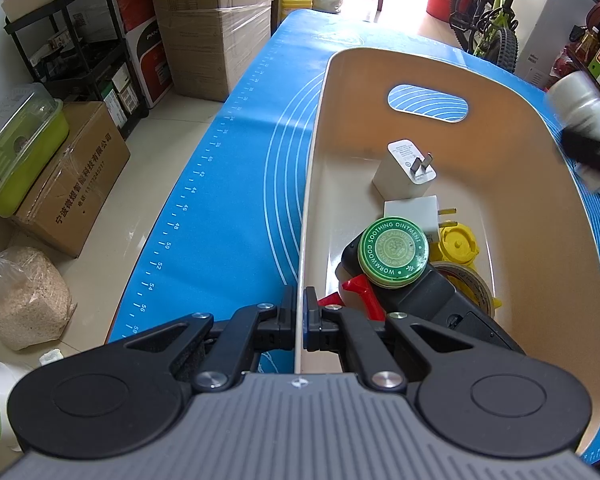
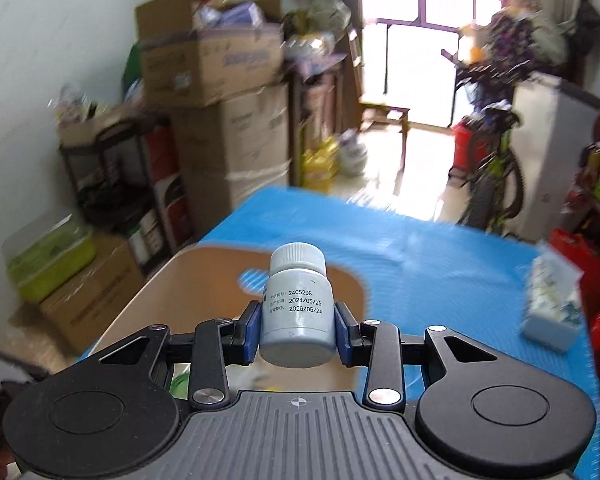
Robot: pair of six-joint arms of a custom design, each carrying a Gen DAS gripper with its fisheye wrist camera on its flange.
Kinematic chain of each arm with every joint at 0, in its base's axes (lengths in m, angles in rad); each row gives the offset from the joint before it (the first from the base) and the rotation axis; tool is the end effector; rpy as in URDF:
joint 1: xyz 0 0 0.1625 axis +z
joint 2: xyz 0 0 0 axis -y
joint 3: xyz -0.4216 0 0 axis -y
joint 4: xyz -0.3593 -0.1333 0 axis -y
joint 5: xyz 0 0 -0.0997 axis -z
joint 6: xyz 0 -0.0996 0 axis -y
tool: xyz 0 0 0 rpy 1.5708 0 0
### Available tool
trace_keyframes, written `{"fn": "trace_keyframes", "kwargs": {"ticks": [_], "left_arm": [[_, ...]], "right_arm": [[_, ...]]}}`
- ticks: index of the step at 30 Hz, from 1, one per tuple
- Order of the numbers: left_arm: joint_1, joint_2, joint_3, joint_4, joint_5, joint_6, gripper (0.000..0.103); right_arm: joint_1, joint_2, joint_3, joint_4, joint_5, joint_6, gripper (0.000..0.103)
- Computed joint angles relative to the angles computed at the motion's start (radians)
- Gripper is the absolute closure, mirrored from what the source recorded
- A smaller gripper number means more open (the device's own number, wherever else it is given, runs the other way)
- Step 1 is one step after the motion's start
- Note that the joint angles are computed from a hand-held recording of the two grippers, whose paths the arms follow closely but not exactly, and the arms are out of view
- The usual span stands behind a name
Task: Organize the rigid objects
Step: 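Carry the pill bottle into the basket and release it with the right gripper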
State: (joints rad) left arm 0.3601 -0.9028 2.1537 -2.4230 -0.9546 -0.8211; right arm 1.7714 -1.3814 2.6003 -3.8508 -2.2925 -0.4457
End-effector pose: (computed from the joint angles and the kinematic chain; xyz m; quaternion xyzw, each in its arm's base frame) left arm -0.3393 -0.3317 0.0388 0.2397 0.9048 -0.1532 0.3170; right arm 0.1293 -0.2973 0.2898 0.0869 -0.8219 0.4326 0.3601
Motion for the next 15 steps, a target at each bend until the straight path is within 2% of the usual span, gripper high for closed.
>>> {"fn": "trace_keyframes", "kwargs": {"ticks": [6, 15], "left_arm": [[0.001, 0.001, -0.002, 0.001, 0.001, 0.003, 0.099], [0.001, 0.001, -0.002, 0.001, 0.002, 0.004, 0.099]], "right_arm": [[-0.001, 0.111, 0.002, 0.038, -0.010, 0.061, 0.059], [-0.038, 0.130, -0.009, 0.228, -0.035, 0.172, 0.059]]}}
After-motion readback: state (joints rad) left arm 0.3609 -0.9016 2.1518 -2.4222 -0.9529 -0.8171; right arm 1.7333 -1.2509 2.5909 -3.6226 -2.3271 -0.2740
